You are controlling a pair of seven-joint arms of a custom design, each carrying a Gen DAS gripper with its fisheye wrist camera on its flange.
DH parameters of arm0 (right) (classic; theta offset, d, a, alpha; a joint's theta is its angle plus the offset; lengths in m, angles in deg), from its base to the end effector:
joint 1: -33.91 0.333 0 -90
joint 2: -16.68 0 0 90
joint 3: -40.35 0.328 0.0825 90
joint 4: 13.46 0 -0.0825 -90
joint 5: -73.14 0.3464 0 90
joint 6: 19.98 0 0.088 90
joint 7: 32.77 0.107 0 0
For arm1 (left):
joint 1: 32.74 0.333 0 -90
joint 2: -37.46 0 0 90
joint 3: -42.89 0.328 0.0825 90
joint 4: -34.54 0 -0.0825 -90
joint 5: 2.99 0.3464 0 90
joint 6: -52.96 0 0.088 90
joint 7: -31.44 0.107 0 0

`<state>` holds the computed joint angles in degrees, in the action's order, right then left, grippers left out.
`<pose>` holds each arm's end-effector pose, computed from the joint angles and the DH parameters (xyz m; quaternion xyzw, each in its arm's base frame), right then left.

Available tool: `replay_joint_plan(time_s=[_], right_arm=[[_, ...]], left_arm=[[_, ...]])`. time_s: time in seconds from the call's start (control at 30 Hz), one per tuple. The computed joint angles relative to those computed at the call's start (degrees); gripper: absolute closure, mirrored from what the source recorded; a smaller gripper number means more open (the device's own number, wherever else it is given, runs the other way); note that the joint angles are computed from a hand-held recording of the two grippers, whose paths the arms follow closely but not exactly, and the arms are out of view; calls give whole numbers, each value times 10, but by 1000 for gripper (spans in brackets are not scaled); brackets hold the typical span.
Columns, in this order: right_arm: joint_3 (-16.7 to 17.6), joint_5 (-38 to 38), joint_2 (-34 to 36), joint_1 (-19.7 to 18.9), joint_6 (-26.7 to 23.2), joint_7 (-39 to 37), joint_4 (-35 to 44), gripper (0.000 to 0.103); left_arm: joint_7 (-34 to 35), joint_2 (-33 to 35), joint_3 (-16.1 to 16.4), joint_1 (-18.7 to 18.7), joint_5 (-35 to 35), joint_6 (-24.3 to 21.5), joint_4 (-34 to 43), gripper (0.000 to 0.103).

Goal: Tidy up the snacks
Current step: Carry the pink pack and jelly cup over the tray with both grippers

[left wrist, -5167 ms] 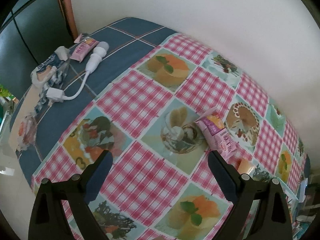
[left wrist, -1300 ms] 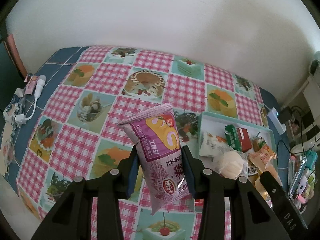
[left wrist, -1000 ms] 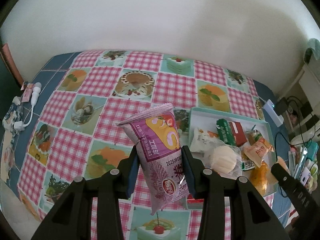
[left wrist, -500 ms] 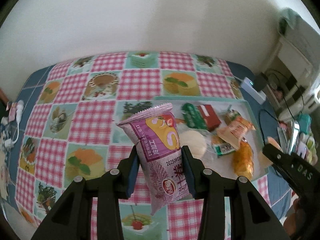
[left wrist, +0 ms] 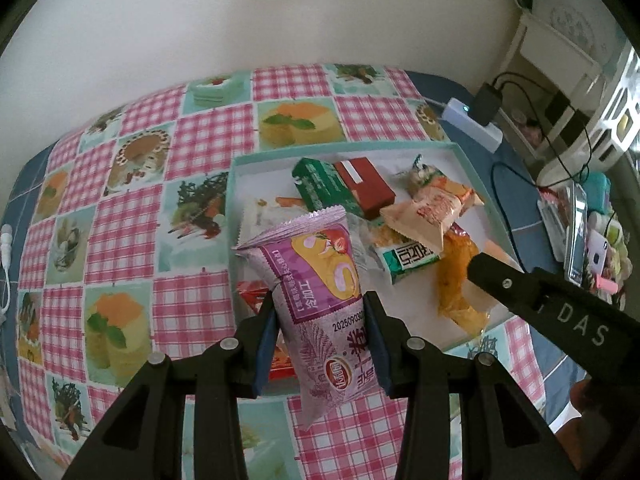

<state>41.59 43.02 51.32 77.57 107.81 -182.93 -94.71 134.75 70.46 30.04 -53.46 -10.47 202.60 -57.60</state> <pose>0.5176 0.4891 0.3960 -0.2595 0.9361 -0.1098 0.2104 0.6030 -0.3605 0.3776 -0.4283 0.8718 -0.2341 0.0416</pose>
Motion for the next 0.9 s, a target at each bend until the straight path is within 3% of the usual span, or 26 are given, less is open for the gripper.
replay_joint_plan(time_s=[0.73,0.83,0.9], right_arm=[[2,48,34,-8,-5,-56,43,62],[1,49,34,-7,-6,-57,43,62],[0,49,35,-7,-6,-58,45,61]], left_arm=[[-18,37,12,-23,32,-9,37,59],[-15,38,10,-21,30,-10,37,55],[-14,36,9,-20,29,-5,34,44]])
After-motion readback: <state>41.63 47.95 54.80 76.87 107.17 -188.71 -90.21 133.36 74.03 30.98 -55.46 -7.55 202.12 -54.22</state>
